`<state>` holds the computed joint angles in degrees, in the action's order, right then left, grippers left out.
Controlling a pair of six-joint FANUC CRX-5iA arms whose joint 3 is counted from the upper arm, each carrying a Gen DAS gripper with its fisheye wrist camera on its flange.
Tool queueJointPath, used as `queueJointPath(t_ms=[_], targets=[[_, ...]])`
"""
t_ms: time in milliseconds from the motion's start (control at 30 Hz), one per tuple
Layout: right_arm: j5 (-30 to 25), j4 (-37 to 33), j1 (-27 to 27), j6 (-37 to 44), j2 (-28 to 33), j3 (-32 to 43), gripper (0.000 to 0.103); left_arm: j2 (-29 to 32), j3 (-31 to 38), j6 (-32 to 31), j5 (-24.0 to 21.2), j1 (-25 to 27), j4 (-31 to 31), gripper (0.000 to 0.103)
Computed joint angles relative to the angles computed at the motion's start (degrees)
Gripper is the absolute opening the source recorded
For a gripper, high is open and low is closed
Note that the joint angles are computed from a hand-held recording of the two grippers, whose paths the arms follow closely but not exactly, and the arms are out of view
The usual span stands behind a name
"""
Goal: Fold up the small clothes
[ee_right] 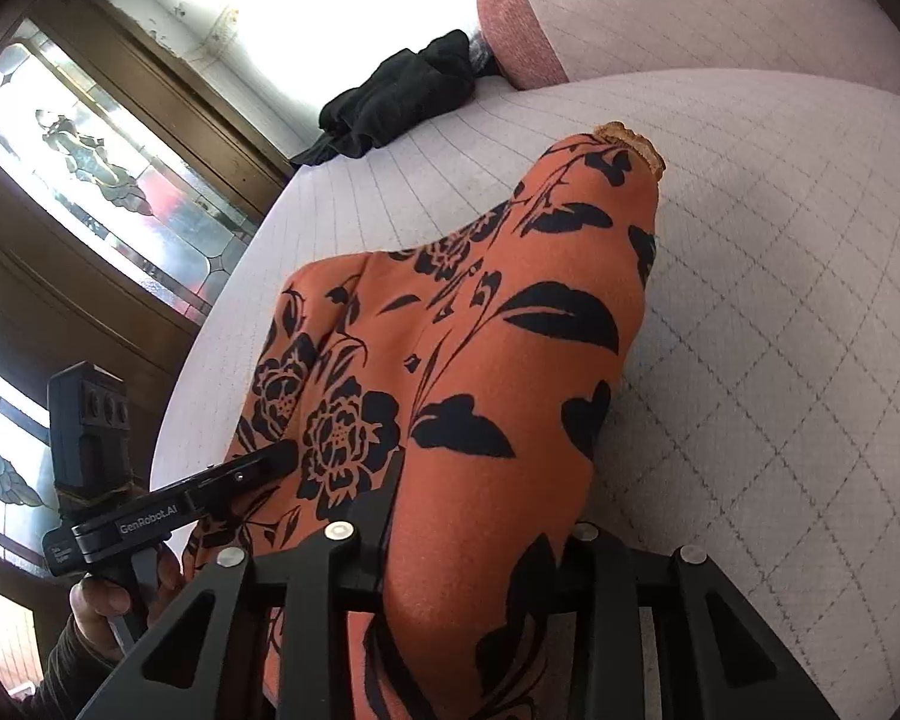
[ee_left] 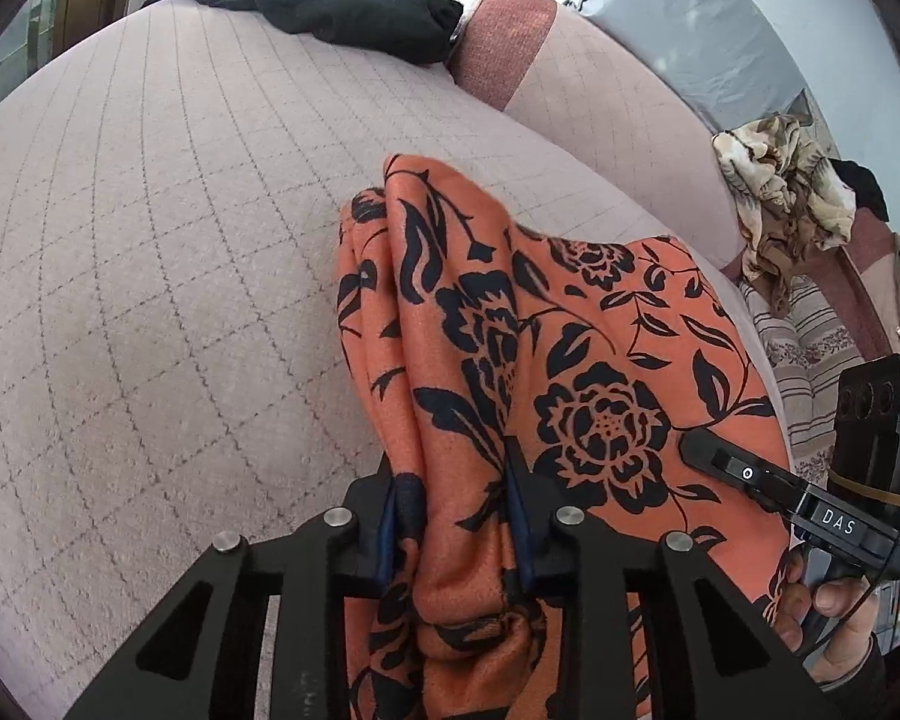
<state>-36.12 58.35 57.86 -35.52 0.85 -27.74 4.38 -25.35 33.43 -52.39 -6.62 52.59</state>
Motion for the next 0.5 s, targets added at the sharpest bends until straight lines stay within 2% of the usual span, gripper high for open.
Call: queueJointPath(t_ms=[67, 200, 367, 500], targets=[[-2.06, 0.57, 0.65, 1.5, -0.94, 0.39, 0.034, -1.22, -0.51, -1.71, -1.43, 0.64, 2.61, 0.028], [-7.57, 2.51, 1.94, 3.32, -5.05, -0.24, 0.033, -4.38, -1.09, -5.15, -0.9, -0.68, 7.0, 0.028], [-12.66, 3.56, 2.4, 4.66, -12.22, -3.38, 0.033, -5.19, 1.69, -5.68, -1.59, -2.32, 6.51, 0.029], [-13.7, 3.96, 1.89, 2.84, -17.0, -7.73, 0.033, -5.17, 2.35, -5.77, -0.64, -3.98, 4.48, 0.029]])
